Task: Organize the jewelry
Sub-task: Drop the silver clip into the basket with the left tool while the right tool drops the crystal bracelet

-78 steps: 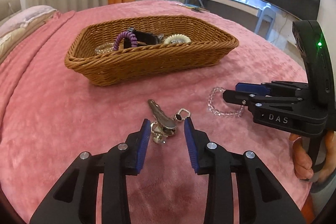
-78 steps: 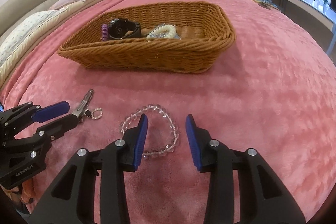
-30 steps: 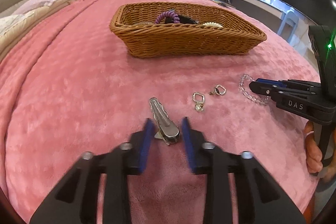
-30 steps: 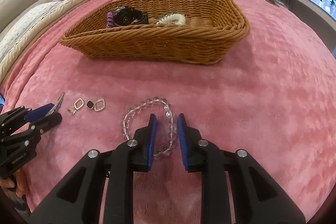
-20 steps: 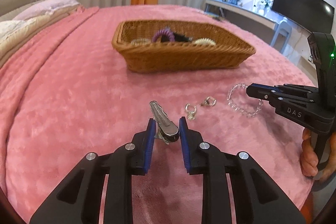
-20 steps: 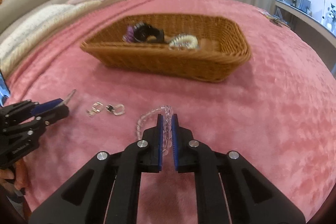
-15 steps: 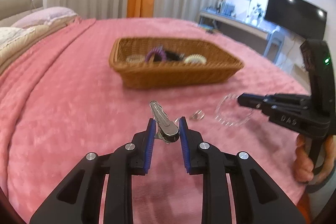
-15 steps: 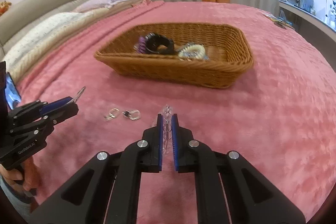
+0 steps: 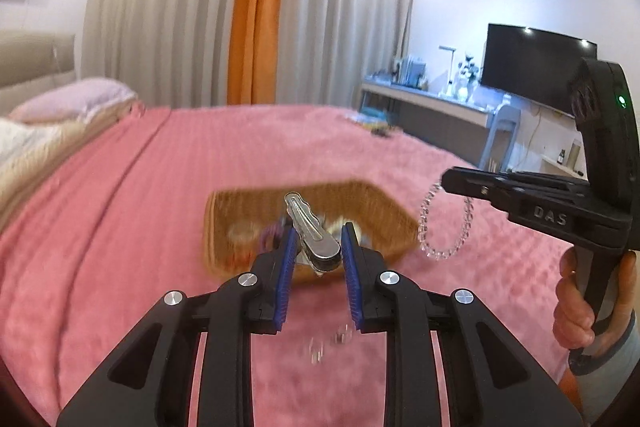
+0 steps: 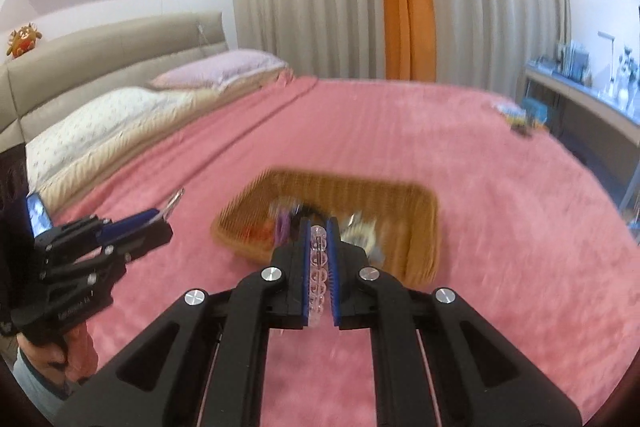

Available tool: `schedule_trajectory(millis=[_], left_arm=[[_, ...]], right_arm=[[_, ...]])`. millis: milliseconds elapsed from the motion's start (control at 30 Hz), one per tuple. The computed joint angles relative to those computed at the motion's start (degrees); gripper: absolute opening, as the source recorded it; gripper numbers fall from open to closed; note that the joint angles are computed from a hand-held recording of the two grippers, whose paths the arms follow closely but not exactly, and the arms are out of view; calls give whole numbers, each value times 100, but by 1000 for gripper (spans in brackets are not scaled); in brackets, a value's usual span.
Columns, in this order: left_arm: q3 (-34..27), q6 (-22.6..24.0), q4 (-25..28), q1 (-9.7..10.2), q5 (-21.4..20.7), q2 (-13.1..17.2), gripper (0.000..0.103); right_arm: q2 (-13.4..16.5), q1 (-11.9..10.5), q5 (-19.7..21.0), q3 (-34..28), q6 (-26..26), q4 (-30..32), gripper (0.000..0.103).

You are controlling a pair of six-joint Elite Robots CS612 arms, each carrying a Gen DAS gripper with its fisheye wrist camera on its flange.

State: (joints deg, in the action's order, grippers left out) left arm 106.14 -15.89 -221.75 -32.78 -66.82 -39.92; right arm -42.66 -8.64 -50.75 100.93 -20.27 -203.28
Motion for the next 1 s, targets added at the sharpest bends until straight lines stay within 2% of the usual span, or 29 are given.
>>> schedule_trajectory(millis=[167, 467, 633, 733, 833, 933, 1000], left_arm=[[-478, 50, 188, 178, -173, 110, 22], [-1369, -124, 688, 599, -607, 633, 22], [-1650, -352, 1235, 712, -643, 886, 22], [-1674, -485, 1404, 751, -709, 951, 22], [-1700, -540, 1514, 774, -737, 968, 22], [-1705, -576, 1520, 797, -824, 972, 22], [-1660, -575, 1430, 781, -743, 961, 35]], right_arm=[[176, 156, -321, -558, 476, 21, 6], [824, 477, -924, -1853, 607, 1359, 6], [1204, 550, -1236, -2350, 736, 1763, 6], [1414, 549, -1348, -2497, 803, 1733, 6], [1499, 538, -1394, -2636, 891, 1984, 6], [1520, 507, -1359, -2648, 1017, 1868, 7], [1506, 486, -1280, -2622, 1032, 1886, 7]])
